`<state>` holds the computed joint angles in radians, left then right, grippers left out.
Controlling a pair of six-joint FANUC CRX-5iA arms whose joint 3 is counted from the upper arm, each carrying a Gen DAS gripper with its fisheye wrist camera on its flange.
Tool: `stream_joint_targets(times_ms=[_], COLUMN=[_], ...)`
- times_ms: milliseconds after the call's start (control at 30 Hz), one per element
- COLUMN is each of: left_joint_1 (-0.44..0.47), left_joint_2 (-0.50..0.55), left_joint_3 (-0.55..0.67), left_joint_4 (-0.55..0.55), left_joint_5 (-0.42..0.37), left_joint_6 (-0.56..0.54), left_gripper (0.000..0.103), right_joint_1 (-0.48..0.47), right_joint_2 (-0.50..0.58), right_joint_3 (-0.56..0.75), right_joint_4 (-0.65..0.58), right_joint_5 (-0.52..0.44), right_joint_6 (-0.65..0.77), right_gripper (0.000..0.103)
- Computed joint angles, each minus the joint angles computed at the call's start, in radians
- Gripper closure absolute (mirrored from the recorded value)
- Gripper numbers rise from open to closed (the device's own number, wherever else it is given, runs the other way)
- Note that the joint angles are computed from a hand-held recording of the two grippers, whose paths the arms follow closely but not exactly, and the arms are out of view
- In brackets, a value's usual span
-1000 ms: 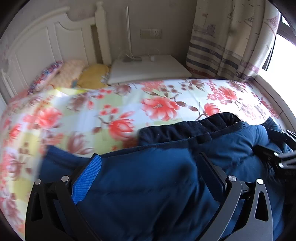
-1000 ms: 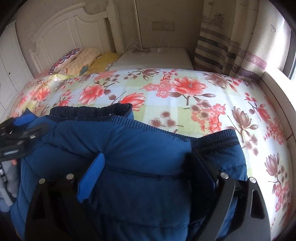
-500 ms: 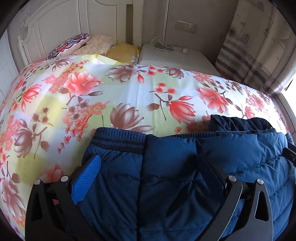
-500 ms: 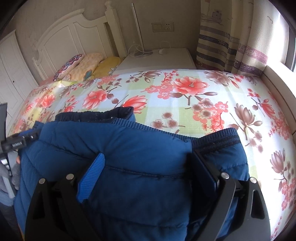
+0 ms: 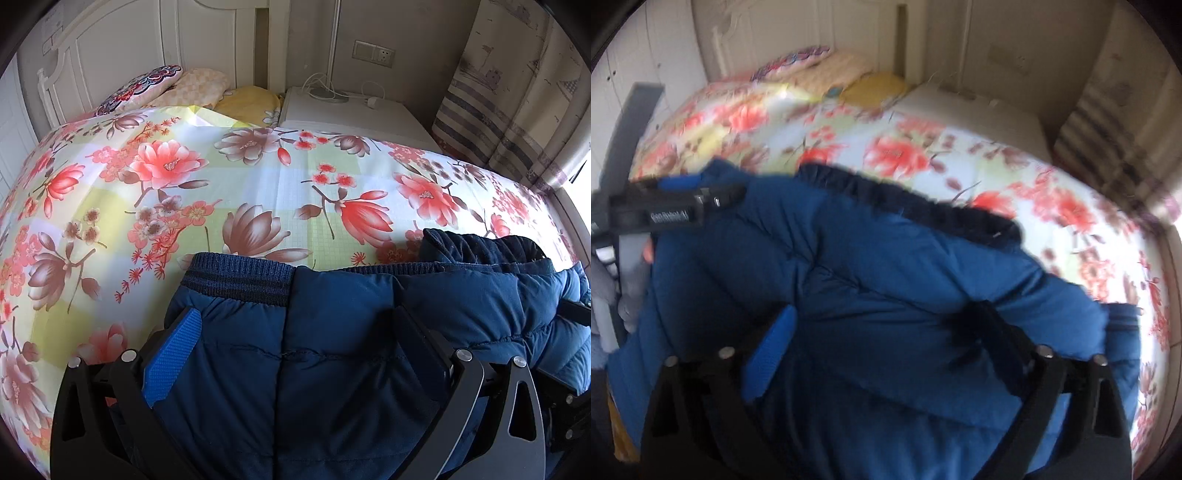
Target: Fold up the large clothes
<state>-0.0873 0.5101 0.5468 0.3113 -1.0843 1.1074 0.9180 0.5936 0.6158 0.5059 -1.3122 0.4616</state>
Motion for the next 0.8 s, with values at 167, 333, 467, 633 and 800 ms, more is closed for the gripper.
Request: stream_joint_targets(times_ms=[167,333,467,633,800], left_joint_1=[0.001,0.001,0.002,0.009,0.013], left_joint_2=[0.0,0.0,0.001,0.006,0.007], left_joint_3=[0.0,-0.001,-0.002,-0.002,-0.004], left_joint_4=[0.0,0.003,0.008,0.036,0.05], left_joint_5=[0.001,0.0,0.001,-0.008,-0.009], left_joint_6=[-0.001,0.0,0.002,0.001,0.0], left_gripper=[0.004,0.004,0.004,0.004,0.004], right_joint_1=[0.016,-0.026,-0.035,-0.033,-0.045], right_joint_2=[-0.14,-0.346,-0.426,-0.451,-0.52], right_joint_3=[-0.218,-0.548,-0.7,-0.76,-0.874], right_joint_4=[0.149,0.162,0.223,0.283,0.377], right_joint_5=[0.035,0.072,0.226,0.274,0.386], right_joint_6=[-0.22,-0.541,-0.692,-0.748,-0.886], right_gripper=[0.007,0.006,0.003,0.002,0.002])
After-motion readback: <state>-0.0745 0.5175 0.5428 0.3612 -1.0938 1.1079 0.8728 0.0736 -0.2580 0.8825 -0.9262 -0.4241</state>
